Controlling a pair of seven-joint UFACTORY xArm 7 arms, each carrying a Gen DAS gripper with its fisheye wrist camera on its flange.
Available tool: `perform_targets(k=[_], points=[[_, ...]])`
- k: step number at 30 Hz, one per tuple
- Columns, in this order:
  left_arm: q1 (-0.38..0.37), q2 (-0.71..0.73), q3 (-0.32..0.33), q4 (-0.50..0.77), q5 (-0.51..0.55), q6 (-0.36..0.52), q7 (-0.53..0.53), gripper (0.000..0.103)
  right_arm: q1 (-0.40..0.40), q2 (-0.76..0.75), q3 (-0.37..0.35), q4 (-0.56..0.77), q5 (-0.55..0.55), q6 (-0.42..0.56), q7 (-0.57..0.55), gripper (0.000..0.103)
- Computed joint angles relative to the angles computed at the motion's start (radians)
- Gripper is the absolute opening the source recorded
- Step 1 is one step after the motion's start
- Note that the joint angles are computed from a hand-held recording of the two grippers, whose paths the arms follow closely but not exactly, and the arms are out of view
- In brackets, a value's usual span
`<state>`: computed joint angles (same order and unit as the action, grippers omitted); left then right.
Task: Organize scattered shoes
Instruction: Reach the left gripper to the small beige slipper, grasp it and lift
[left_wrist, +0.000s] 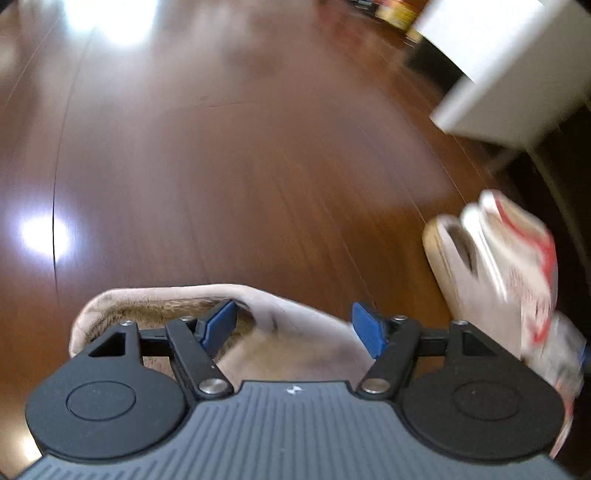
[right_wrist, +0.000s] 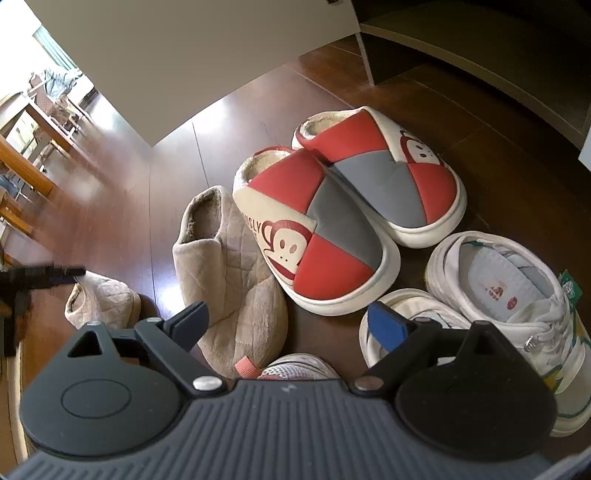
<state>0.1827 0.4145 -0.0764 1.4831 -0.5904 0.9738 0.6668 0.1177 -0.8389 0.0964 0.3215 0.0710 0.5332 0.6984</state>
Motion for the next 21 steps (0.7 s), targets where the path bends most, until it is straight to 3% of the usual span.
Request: perform_targets(k=[2, 3, 5, 7, 9, 13, 17, 19, 21], points=[[0.002, 0.046, -0.001, 0.037, 0.007, 0.058, -0.033, 0.063, 0.002, 0.01, -0.003, 0.001, 0.0, -0.003, -0.005, 0.092], [-0.008, 0.043, 0.005, 0.024, 0.012, 0.052, 0.003, 0.06, 0.003, 0.014, -0.005, 0.002, 0.0, -0.001, -0.008, 0.092], [-0.002, 0.01, -0.024, -0.023, 0.044, 0.032, 0.137, 0.04, 0.004, 0.014, -0.01, 0.002, 0.0, 0.004, -0.015, 0.092], [-0.017, -0.02, -0.029, -0.03, 0.094, 0.089, 0.231, 0.034, 0.0, 0.004, -0.011, -0.001, -0.005, 0.01, -0.024, 0.092], [-0.045, -0.042, -0.026, -0.028, 0.131, 0.139, 0.261, 0.031, -0.015, -0.018, -0.005, -0.005, -0.019, 0.028, -0.027, 0.092], [-0.105, -0.101, -0.03, -0.051, 0.144, 0.177, 0.285, 0.033, -0.011, -0.033, -0.003, -0.014, -0.017, 0.024, -0.027, 0.092], [-0.212, -0.144, -0.031, -0.082, 0.231, 0.105, 0.208, 0.065, 0.028, 0.003, 0.012, 0.008, -0.021, 0.006, -0.059, 0.093], [-0.256, -0.164, -0.028, -0.094, 0.313, 0.104, 0.176, 0.066, 0.047, 0.023, 0.022, 0.021, -0.023, -0.007, -0.072, 0.093], [-0.245, -0.218, -0.021, -0.128, 0.296, 0.13, 0.209, 0.066, 0.08, 0.064, 0.028, 0.043, -0.018, -0.034, -0.092, 0.093]])
